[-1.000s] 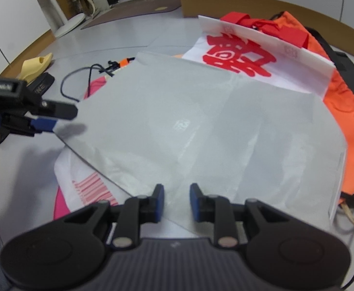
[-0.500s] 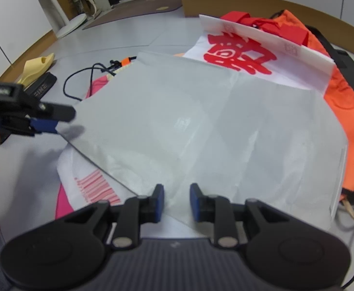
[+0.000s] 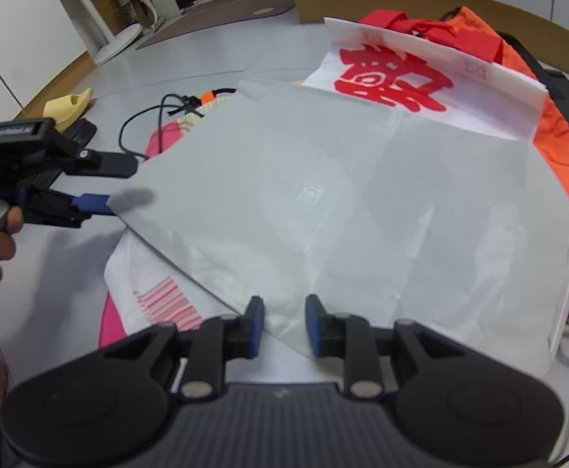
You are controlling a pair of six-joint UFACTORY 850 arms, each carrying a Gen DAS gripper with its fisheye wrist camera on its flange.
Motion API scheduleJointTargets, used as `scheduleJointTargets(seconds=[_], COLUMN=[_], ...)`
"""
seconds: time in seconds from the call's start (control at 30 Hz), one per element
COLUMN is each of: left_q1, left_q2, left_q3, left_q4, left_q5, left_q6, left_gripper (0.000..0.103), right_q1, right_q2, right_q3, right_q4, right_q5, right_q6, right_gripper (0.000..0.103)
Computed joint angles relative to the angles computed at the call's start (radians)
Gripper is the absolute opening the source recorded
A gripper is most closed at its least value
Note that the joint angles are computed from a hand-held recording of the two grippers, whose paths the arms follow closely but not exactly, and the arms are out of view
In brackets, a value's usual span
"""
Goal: Fold shopping bag
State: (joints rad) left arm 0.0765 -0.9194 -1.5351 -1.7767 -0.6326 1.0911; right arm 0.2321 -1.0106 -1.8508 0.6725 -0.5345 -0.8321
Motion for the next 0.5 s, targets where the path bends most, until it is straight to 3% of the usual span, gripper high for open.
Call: scheduleJointTargets(seconds=[0.3,0.37,0.4,0.5], left_q1=[0.002,-0.003,-0.004,0.007], left_q2=[-0.005,0.005,0.008,0.021], left_q3=[0.012,0.018,0.019,0.038], left_q4=[-0.005,0.005,0.010,-0.023], left_q5=[-0.019,0.010,0.018,-0.016], left_q6=[0.030,0.040,0.039,0.051], left_gripper=[0.054,0.036,0.019,0.008], right_q1=[-0.007,-0.009,-0.009,-0.012], right_q2=[0.005,0.003,0.004,0.004], right_q3=[0.008,0.004,0.004,0.002], right_q4=[0.014,0.009,0.007,0.014], right_q5=[-0.007,-0.011,-0.011,-0.015], right_q6=[-0.011,0.001,0.004,0.007], right_gripper=[0.026,0.026,0.026,0.026])
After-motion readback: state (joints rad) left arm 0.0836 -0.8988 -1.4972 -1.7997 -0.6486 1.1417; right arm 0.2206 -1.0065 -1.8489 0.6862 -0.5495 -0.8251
